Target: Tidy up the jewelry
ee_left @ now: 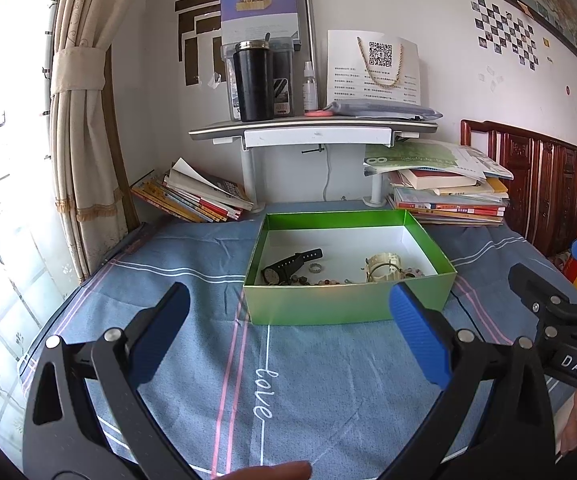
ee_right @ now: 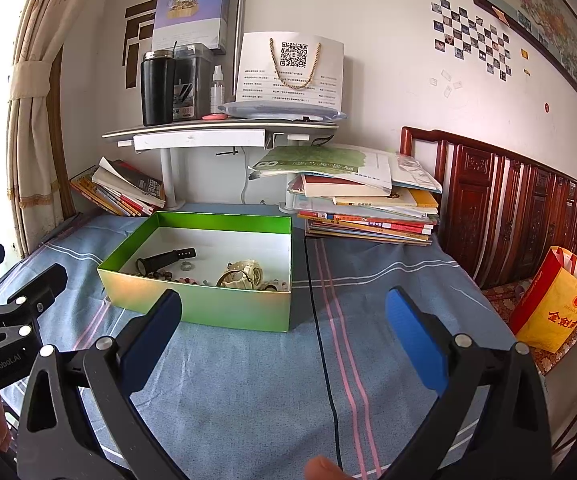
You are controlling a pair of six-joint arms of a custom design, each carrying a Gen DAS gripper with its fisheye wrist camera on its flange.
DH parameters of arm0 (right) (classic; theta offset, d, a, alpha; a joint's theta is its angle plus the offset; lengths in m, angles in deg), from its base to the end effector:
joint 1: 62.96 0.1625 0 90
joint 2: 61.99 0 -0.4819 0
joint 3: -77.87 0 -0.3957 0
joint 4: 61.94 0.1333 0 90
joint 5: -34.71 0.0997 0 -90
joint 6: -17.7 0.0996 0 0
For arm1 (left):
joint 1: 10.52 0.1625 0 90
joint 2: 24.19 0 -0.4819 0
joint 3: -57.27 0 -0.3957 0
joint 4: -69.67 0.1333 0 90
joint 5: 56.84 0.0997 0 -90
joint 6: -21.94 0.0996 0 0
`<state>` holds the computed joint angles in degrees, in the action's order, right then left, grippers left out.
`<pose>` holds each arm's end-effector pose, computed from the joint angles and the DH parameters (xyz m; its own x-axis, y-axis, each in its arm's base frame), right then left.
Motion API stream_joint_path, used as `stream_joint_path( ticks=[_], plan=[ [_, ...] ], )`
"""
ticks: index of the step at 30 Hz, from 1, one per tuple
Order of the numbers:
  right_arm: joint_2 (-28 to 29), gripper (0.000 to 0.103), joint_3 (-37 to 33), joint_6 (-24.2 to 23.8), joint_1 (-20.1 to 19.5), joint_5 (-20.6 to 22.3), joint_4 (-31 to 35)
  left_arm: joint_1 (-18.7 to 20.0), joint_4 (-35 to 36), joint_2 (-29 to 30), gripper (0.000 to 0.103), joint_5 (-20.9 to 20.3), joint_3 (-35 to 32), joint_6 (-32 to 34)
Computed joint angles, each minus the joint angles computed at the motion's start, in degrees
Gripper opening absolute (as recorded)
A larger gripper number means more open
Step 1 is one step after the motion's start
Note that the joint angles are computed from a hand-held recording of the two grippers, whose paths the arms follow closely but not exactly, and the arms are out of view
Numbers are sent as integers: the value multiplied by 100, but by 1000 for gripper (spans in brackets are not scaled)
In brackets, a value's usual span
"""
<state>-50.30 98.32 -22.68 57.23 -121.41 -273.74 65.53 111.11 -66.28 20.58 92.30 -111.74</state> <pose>0.4629 -0.7116 -0.0462 -0.6149 0.4437 0.6520 -0.5269 0.3841 -0.7582 -0.0362 -0.7888 0.3970 -0.5856 0.4383 -0.6818 0.8104 0.3345 -0.4810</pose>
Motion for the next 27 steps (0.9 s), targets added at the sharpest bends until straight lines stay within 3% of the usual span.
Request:
stream_joint_path(
  ticks=[27],
  plan=[
    [72,100,-133,67,-2,-42,103,-13,367,207,99,-177,-353,-71]
  ],
)
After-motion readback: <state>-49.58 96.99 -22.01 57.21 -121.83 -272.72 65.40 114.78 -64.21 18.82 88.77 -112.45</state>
